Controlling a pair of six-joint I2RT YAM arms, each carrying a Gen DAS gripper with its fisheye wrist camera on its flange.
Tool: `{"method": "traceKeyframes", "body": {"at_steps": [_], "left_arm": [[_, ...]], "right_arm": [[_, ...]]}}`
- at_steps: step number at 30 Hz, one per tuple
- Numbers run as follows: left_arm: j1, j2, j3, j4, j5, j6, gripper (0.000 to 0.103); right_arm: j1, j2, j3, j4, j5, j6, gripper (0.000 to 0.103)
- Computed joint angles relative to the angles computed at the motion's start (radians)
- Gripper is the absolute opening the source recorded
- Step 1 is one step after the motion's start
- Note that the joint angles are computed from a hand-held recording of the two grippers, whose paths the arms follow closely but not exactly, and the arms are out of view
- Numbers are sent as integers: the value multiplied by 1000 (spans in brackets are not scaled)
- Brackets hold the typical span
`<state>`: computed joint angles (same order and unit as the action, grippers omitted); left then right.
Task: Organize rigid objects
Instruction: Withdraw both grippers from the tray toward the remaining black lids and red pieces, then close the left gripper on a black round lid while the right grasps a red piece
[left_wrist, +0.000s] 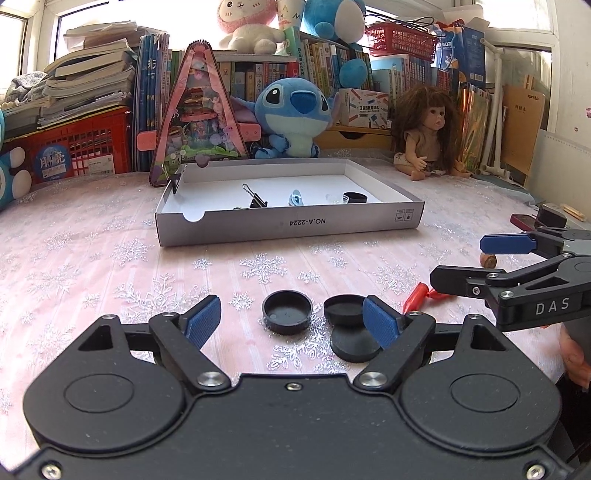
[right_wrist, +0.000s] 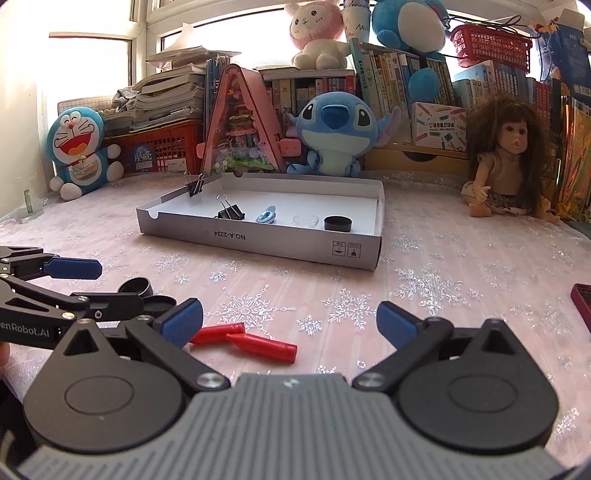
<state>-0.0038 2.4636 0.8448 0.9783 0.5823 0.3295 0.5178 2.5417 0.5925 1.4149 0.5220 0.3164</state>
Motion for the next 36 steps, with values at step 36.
{"method": "traceKeyframes", "body": {"at_steps": [36], "left_arm": [[12,9,28,-20,-28,13,64]], "right_arm": [[37,-22,46,-190,49,128,93]]}}
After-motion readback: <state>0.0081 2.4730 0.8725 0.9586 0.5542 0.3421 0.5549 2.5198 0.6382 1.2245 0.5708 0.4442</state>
